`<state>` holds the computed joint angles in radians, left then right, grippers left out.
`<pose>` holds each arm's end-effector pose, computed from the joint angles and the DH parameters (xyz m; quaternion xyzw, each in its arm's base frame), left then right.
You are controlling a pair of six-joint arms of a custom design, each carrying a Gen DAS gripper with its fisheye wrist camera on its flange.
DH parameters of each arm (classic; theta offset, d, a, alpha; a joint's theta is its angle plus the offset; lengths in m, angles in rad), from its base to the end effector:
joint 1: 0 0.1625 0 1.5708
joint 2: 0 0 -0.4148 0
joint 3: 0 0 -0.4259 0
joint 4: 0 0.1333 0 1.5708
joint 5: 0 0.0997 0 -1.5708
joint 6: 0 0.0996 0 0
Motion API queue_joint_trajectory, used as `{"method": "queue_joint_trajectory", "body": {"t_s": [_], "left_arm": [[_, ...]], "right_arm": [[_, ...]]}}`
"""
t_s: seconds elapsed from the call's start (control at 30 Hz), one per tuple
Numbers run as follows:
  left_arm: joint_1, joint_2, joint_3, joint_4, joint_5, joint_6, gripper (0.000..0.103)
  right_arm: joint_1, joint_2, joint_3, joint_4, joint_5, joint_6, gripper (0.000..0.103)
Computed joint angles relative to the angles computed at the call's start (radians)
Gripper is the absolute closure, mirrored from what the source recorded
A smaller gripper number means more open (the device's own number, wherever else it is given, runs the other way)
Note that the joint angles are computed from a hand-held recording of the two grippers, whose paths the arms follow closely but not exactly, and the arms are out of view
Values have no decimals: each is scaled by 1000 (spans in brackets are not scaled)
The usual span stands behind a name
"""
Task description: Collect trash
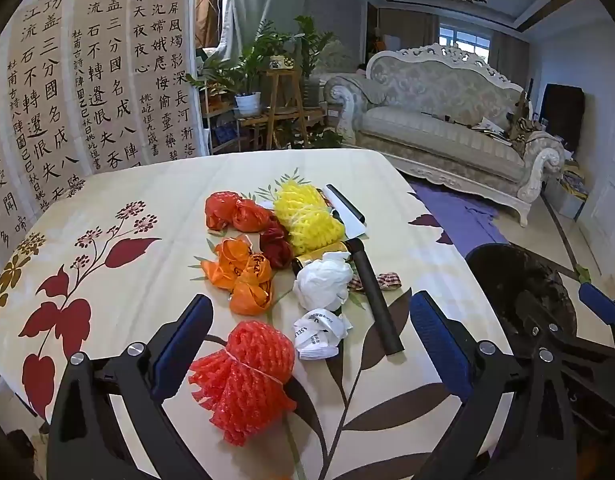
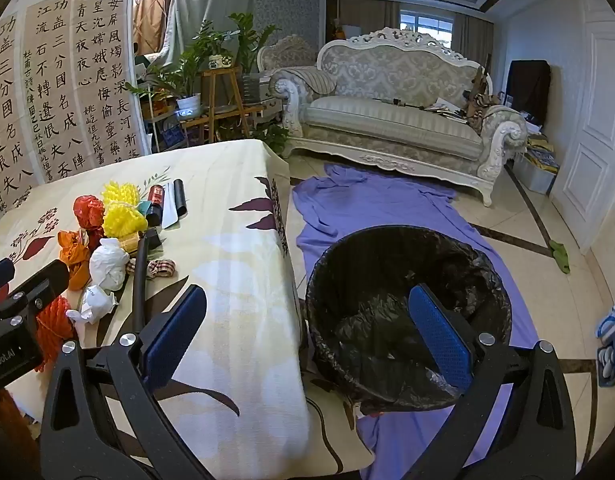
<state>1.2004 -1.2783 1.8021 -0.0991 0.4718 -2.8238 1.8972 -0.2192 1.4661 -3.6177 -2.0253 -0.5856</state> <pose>0.0301 -0.5358 0.2372 -0.0248 0.7701 -0.4738 0.4265 0.3010 -0.6098 -0.1419 0.3164 -0.8443 0.3494 0.2548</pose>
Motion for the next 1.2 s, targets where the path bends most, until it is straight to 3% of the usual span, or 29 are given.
{"method": "queue_joint_trajectory", "body": {"t_s": [0.43,1.2], "left_arm": [[2,16,-27,61,21,-55,7],[-10,-10,4,32,25,-13,7]], "right_arm": [[2,-2,-1,1,-2,-2,4],[4,-6,1,-2,-2,-5,4]]}}
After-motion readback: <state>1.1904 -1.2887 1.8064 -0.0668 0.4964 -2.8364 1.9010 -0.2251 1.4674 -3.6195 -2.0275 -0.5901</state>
